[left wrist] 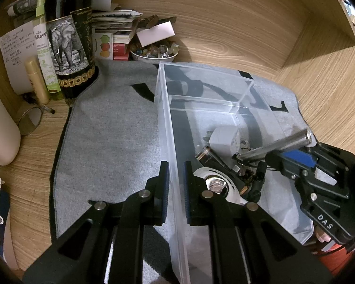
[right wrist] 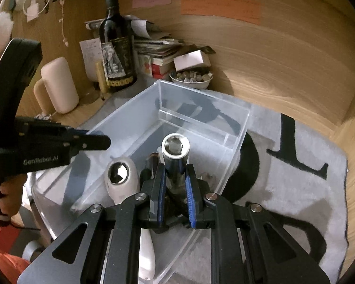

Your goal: Organize rigid objects

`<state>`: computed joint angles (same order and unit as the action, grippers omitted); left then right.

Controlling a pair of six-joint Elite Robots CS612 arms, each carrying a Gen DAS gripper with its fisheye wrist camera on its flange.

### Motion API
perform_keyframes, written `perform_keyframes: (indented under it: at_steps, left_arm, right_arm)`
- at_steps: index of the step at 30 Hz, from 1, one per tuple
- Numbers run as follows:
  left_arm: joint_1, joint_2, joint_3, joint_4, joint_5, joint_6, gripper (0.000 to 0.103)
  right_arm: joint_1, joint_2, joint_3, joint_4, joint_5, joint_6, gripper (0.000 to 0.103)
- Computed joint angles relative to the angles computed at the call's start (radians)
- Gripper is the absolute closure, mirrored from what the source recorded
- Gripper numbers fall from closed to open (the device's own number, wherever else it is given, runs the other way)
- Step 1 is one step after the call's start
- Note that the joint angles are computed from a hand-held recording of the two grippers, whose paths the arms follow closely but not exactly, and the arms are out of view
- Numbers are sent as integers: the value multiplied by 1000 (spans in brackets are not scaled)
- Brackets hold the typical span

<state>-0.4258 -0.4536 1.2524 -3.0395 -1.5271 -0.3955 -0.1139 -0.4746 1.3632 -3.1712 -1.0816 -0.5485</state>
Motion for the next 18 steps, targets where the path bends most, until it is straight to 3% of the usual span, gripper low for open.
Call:
perform_keyframes:
  at_steps: [9, 12, 16, 18]
  left_arm:
    - [0, 0, -1, 1, 0, -1, 94]
    - [-1, 1, -3, 5, 0, -3, 94]
    - [-1, 0, -4, 23, 0, -3, 94]
    - [-2, -1, -3, 27, 5, -4, 94]
  right_arm:
    - [1, -12, 7, 91, -11, -35, 84]
    - [-2, -20, 19, 101, 7, -49, 76]
    - [-3, -27, 41, 57, 8, -55, 56]
    - [-7, -32, 52, 32, 21, -47, 55]
